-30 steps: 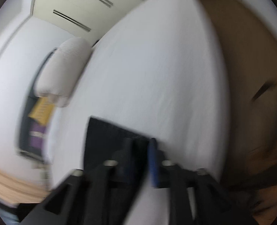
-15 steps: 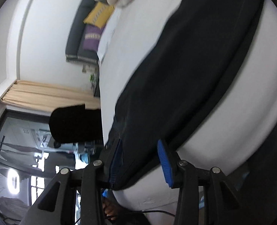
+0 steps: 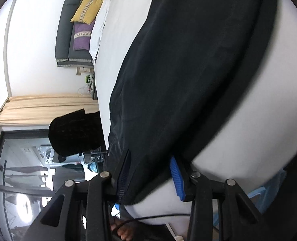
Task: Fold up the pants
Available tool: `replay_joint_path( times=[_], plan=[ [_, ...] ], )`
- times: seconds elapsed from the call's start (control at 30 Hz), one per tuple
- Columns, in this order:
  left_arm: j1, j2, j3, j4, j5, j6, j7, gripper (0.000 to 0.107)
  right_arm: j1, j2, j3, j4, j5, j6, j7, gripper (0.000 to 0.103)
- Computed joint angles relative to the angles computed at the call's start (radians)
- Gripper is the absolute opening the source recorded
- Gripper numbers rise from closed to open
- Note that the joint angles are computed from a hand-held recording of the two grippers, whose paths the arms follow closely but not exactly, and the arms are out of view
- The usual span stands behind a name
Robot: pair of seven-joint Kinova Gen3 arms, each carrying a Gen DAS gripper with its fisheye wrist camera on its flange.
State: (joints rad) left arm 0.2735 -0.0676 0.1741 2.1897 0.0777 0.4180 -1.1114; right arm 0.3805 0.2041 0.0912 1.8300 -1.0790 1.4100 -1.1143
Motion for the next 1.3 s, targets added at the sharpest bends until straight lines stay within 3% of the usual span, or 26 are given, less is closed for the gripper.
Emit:
replay_joint_path(
  times=[0.03, 0.07, 0.13, 0.33, 0.47, 0.6, 0.67, 0.73, 0.77, 0.83, 0.9, 0.97, 1.07, 1.17, 1.3],
  plan=[
    [0.0, -0.002, 0.002, 0.0, -0.007, 0.003, 0.006, 0.011, -0.022, -0.005, 0.013, -0.003, 0.012, -0.017, 0.011, 0.013],
    [0.0, 0.002, 0.008, -0.006, -0.016, 0.007, 0.018, 0.011, -0.029, -0.015, 0.012, -0.001, 0.034, -0.037, 0.009, 0.005],
    [0.002, 0.003, 0.015, -0.015, -0.035, 0.02, 0.04, 0.011, -0.012, -0.03, 0.003, 0.019, 0.039, -0.046, 0.029, 0.004],
    [0.014, 0.001, 0.022, -0.019, -0.069, 0.036, 0.077, 0.011, 0.002, -0.084, 0.038, 0.098, 0.042, -0.055, 0.104, 0.003],
    [0.016, -0.002, 0.018, -0.015, -0.062, 0.03, 0.075, 0.011, -0.025, -0.074, 0.03, 0.046, 0.074, -0.054, 0.116, 0.005],
    [0.014, -0.002, 0.027, -0.045, -0.101, 0.061, 0.11, 0.011, -0.003, -0.056, 0.035, 0.039, 0.009, -0.046, 0.126, 0.032],
    [0.015, 0.006, 0.032, -0.051, -0.12, 0.066, 0.126, 0.011, 0.01, -0.053, 0.043, 0.043, -0.003, -0.062, 0.137, 0.031],
    [0.018, 0.007, 0.024, -0.041, -0.103, 0.058, 0.106, 0.011, 0.04, -0.033, 0.059, 0.044, -0.001, -0.053, 0.11, 0.013],
    [0.02, -0.001, 0.014, -0.029, -0.075, 0.05, 0.08, 0.011, 0.078, -0.022, 0.046, 0.045, -0.005, -0.044, 0.094, 0.01],
    [0.036, -0.013, -0.01, -0.02, -0.06, 0.05, 0.072, 0.011, 0.132, -0.035, 0.055, 0.04, 0.026, -0.035, 0.026, 0.01],
    [0.006, -0.034, 0.039, -0.038, -0.109, 0.093, 0.125, 0.011, 0.113, -0.098, 0.105, 0.001, 0.104, -0.091, 0.002, 0.021],
    [0.012, -0.071, 0.049, -0.047, -0.129, 0.088, 0.147, 0.011, 0.084, -0.153, 0.141, -0.037, 0.131, -0.121, 0.02, 0.021],
    [0.031, -0.043, 0.016, -0.09, -0.071, 0.032, 0.074, 0.011, 0.07, -0.138, 0.087, -0.138, 0.072, -0.06, 0.045, 0.021],
    [0.053, 0.08, 0.005, -0.182, -0.017, -0.022, -0.014, 0.011, -0.026, -0.018, -0.012, -0.239, 0.007, 0.04, 0.061, 0.021],
    [0.123, 0.243, -0.021, -0.297, -0.117, 0.063, 0.011, 0.011, -0.143, 0.15, -0.097, -0.333, 0.097, 0.057, -0.045, 0.021]
  ],
)
